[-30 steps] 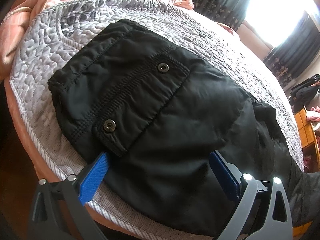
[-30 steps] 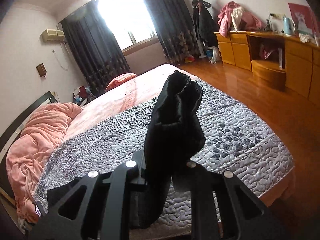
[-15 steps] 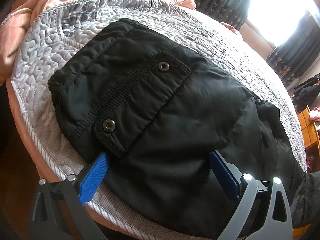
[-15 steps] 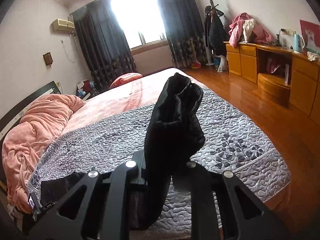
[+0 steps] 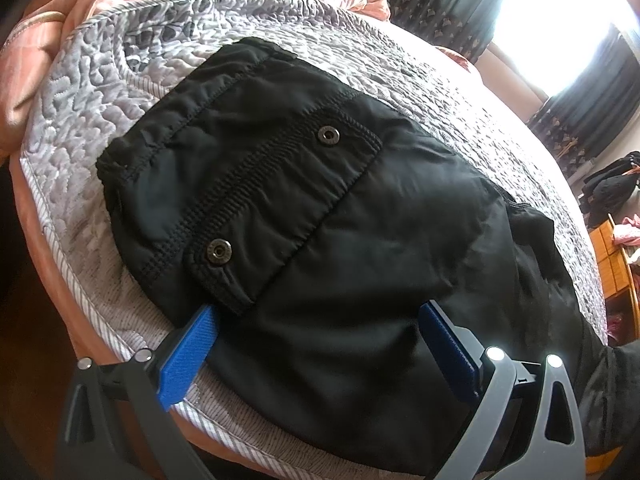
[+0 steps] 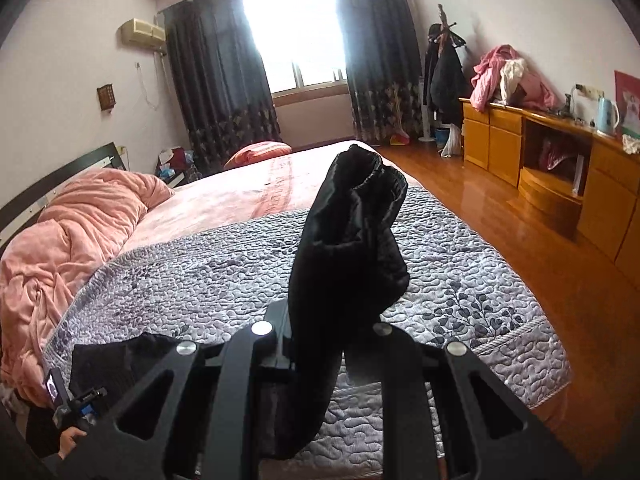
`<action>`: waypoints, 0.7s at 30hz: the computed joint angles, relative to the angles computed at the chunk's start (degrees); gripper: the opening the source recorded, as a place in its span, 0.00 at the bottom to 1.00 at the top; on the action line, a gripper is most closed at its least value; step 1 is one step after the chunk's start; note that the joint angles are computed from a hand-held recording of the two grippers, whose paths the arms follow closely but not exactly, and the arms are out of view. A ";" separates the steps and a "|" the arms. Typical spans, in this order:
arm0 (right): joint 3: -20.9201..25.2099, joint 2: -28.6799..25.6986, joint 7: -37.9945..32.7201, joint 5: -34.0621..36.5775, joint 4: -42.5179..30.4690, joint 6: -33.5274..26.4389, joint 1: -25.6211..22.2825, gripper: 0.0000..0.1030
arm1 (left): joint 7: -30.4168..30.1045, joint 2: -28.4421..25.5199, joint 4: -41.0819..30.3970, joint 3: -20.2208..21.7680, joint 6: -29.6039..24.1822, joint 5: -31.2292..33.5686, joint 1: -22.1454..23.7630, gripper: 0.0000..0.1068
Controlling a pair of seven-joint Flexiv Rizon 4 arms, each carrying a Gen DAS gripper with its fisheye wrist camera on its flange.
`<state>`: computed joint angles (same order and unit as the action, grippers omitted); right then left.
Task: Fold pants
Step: 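Hold the pant leg hem raised above the bed with the right gripper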
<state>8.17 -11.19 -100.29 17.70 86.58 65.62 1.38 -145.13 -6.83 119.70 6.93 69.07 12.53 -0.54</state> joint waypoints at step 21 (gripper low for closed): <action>-0.85 2.01 5.36 -22.44 7.66 4.99 8.38 0.15 | 0.70 0.92 3.08 -0.08 5.21 -2.64 0.47 0.93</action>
